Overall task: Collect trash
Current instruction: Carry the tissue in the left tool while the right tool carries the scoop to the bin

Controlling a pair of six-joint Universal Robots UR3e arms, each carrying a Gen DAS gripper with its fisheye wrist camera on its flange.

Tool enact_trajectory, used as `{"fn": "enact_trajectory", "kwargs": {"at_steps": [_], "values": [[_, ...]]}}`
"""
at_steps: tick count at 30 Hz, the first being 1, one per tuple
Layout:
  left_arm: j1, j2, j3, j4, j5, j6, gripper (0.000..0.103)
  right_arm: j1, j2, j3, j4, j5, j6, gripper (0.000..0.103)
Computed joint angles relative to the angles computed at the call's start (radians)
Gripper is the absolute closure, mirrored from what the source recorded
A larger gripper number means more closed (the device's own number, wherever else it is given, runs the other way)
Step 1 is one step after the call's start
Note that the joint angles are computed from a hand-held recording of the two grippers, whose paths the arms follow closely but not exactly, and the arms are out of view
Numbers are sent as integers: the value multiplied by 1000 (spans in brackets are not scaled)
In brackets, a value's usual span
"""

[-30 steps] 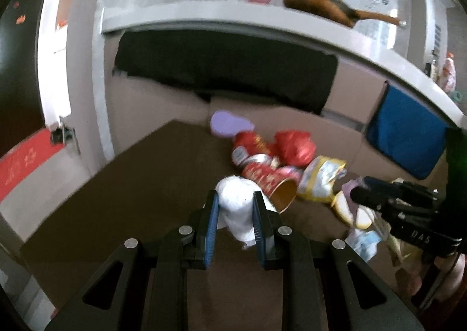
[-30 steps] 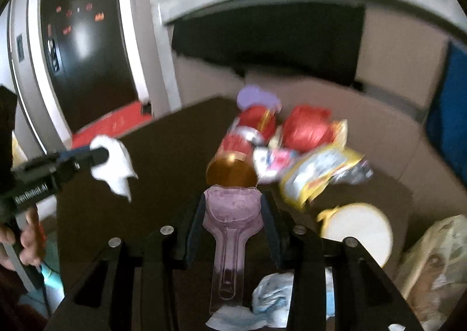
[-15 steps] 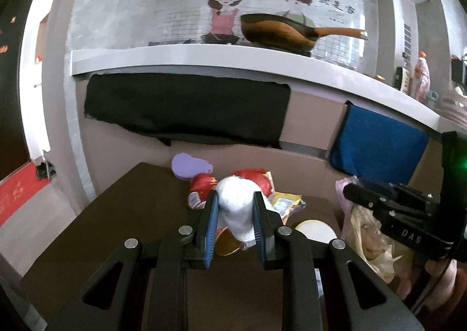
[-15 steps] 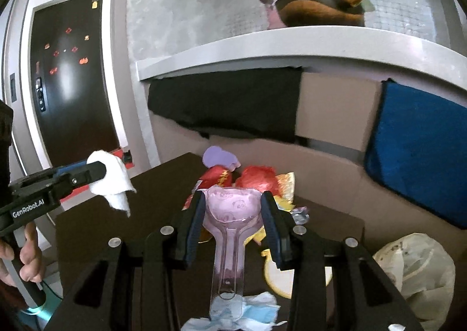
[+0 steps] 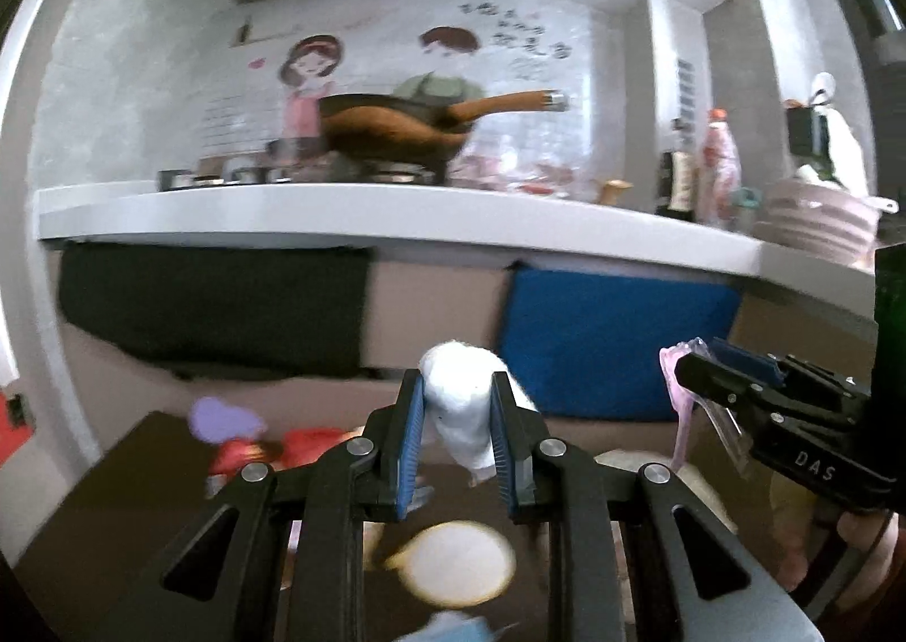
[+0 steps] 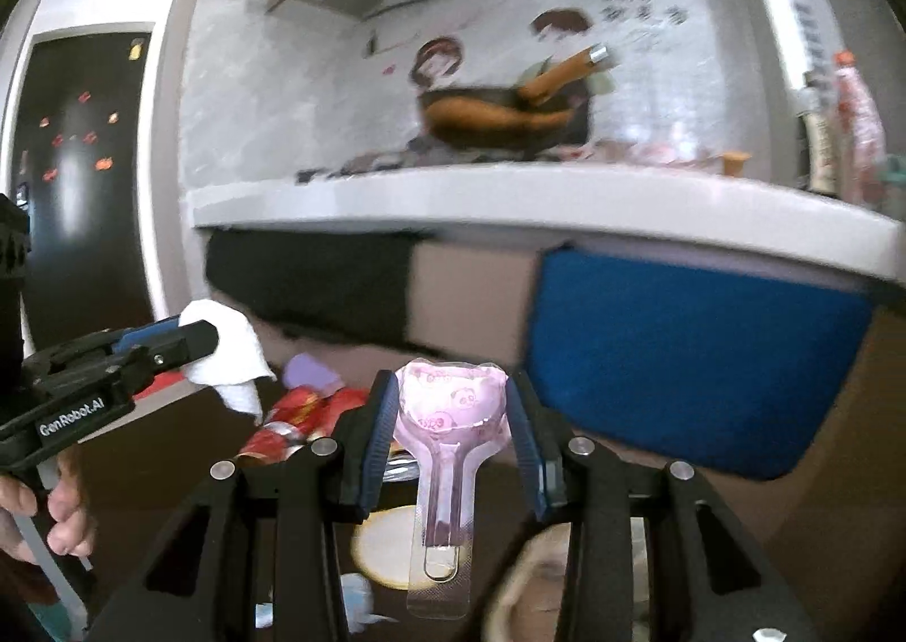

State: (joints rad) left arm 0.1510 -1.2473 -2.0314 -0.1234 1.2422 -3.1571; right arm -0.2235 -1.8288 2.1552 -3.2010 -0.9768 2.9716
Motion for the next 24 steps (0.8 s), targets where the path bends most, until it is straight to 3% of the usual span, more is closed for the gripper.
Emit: {"fn": "enact_trajectory", "kwargs": {"at_steps": [6, 10, 15, 24], "values": [[-294, -253, 170, 85, 215, -39, 80, -322, -204, 85, 132, 199, -84, 67], [-396, -377, 244, 100, 277, -52, 80, -480, -255, 133, 197, 312, -136, 67], [-448, -486, 300, 85, 295, -55, 80, -584, -248, 195, 233, 392, -189, 66], [-471, -629, 354, 72, 256, -64, 80, -582, -90, 228, 174, 357, -224, 66]]}}
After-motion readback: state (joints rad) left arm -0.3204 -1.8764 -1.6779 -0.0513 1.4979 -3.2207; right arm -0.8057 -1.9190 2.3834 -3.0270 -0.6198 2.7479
